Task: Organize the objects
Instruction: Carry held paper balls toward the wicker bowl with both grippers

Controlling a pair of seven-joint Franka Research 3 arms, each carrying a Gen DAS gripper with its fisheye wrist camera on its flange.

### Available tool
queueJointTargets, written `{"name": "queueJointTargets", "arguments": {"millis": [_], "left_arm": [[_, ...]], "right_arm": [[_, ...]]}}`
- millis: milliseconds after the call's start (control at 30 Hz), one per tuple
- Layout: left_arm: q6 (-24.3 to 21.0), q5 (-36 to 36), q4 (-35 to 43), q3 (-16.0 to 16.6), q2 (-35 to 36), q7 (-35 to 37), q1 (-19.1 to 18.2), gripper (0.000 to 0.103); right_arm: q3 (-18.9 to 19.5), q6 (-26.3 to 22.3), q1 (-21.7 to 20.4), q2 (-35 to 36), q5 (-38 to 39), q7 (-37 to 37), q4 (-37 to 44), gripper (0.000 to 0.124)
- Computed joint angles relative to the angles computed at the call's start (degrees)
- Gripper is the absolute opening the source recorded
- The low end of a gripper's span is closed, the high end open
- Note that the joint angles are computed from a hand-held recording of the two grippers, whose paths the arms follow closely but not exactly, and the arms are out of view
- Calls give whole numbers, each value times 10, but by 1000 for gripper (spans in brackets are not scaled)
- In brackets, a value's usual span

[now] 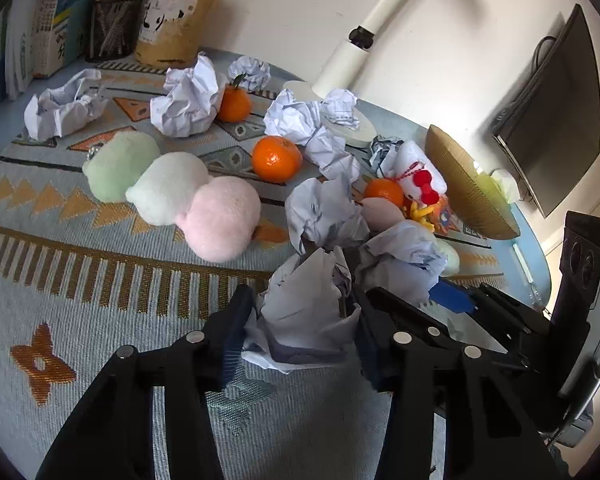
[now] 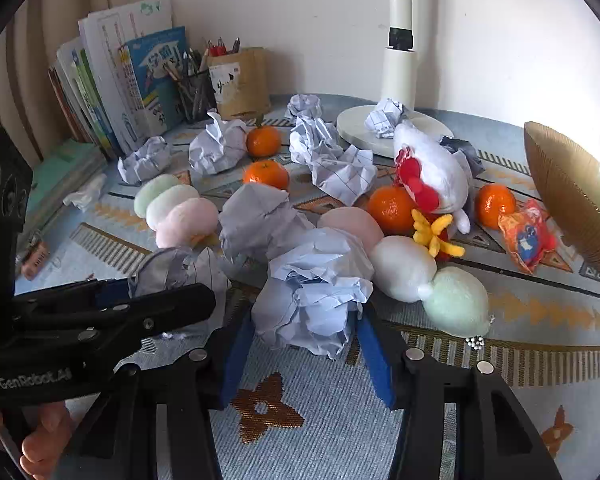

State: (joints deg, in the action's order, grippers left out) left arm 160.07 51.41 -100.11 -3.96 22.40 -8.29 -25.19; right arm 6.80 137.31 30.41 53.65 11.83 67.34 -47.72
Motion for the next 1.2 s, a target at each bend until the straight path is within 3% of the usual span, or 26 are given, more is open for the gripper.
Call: {"name": "queueJointTargets", "arguments": {"millis": [133,333,467,567,667,833,1100,1200], "left_arm": [[-5,13,1,3,-2,-5,-5,42],[-41,98,7,4,-14,-56,-33,42],[-73,90,62,-11,23,-16,-35,42],[-114,88,85,-13,35,22,-49,43],[-134,81,95,-14,41,51,-55,43],[-138,67,101,-15,46,70,-56,43],[-170,53,120,-16,55,92,-65,43],[-150,33,144,-24,62,125,-60,43]], "right_arm": [[7,54,-6,-23,10,-16,-48,49],[62,163,-78,-141,91,-129,-254,50],[40,143,-91,-143,101,-122,-253,50],[52,110,-108,-125,127,-122,-220,51],[31,108,-88,-123,105,-111,-216,51],[43,147,-89,-139,104,-143,-250,51],[55,151,-104,-144,141,-145,-254,51],[73,136,-129,-151,177,-151,-253,51]]}}
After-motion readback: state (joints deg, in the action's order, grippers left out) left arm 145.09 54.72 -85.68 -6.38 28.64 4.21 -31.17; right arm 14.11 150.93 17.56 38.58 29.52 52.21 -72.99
